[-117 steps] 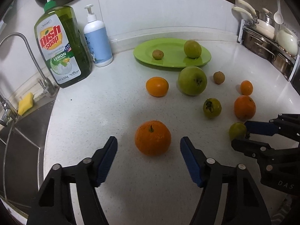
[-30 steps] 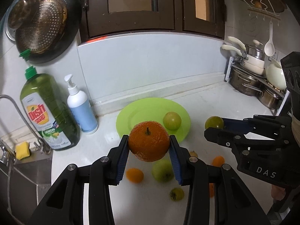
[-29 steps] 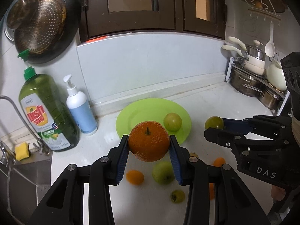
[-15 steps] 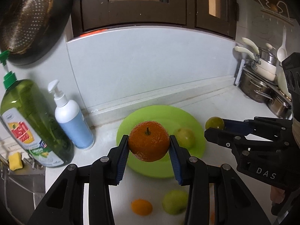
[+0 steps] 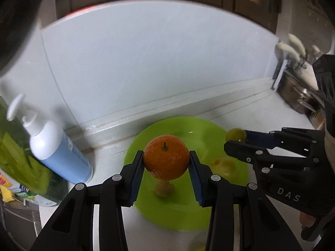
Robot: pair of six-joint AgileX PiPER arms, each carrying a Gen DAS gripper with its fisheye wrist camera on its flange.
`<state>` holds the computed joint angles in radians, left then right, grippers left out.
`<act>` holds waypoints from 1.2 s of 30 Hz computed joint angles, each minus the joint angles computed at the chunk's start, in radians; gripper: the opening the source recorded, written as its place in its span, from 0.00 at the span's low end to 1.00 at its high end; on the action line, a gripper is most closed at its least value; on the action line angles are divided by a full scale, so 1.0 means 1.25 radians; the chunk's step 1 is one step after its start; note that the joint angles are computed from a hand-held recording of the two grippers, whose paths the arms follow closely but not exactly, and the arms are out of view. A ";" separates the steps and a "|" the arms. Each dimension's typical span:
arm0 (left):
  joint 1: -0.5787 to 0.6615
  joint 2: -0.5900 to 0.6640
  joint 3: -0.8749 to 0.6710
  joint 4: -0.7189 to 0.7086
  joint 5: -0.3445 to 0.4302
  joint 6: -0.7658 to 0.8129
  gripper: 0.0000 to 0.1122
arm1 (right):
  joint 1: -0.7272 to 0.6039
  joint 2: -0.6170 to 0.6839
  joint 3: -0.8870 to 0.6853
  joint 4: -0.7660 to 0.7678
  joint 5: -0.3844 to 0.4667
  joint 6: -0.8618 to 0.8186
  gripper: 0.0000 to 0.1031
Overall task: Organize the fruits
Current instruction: 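Carry the tangerine and green tomato onto the green plate and open both grippers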
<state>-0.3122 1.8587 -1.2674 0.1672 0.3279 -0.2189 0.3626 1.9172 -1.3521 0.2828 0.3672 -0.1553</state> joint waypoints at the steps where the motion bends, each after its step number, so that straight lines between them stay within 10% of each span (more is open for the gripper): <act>1: 0.005 0.017 -0.019 -0.017 0.011 0.018 0.37 | -0.002 0.015 -0.017 0.000 0.010 0.000 0.29; 18: 0.041 0.178 -0.201 -0.106 0.162 0.124 0.37 | -0.005 0.217 -0.270 -0.081 0.184 0.071 0.29; 36: 0.032 0.208 -0.229 -0.091 0.170 0.084 0.37 | 0.002 0.252 -0.296 -0.097 0.186 0.081 0.37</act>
